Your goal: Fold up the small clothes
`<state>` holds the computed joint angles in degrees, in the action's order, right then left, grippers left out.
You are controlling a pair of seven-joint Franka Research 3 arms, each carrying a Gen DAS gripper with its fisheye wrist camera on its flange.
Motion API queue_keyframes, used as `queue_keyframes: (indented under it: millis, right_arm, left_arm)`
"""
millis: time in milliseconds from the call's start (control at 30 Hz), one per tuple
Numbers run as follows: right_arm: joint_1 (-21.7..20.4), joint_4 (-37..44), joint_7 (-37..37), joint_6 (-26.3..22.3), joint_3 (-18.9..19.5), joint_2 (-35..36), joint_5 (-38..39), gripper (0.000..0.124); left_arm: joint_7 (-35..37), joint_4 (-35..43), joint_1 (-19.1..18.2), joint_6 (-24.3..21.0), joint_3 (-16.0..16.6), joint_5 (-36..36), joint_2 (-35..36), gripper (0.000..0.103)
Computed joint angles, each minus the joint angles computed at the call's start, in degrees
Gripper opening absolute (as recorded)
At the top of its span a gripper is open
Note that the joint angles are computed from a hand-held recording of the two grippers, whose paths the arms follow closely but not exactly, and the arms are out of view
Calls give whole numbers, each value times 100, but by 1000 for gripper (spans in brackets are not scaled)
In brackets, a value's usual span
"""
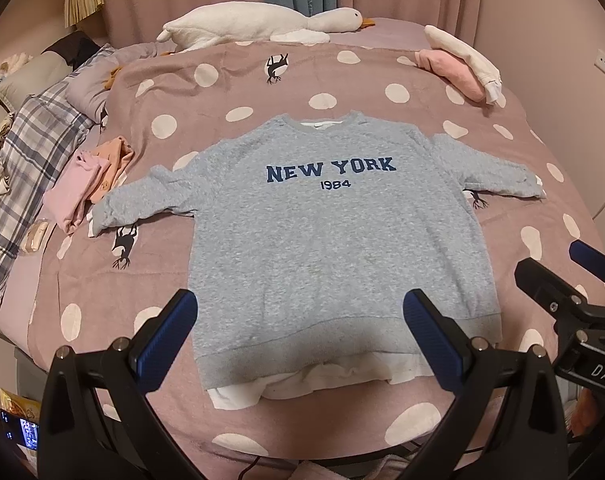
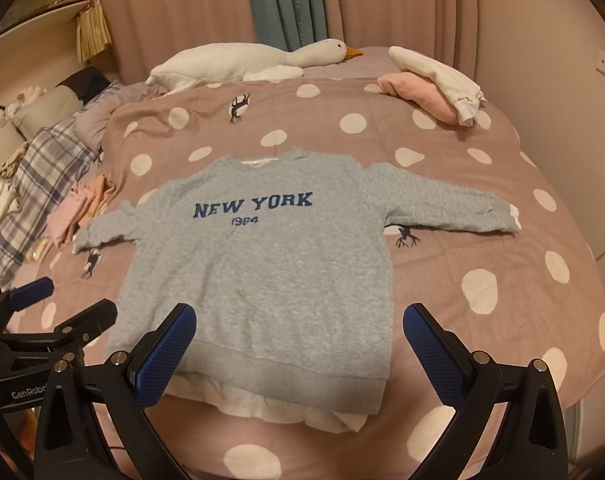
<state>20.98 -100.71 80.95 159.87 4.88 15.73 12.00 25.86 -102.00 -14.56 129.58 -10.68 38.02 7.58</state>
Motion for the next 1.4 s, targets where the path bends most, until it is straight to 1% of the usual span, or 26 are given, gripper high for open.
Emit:
queue_keyframes:
  millis: [333,1400]
  right_arm:
    - [-4,-104,-60,80,21,-18,60,102]
    - [25,-72,2,20,16,-10,20,102]
  left_arm:
    - [-17,57,-24,-24,1,24,34,103]
    - [-8,127,-56,-17,8,-20,124,103]
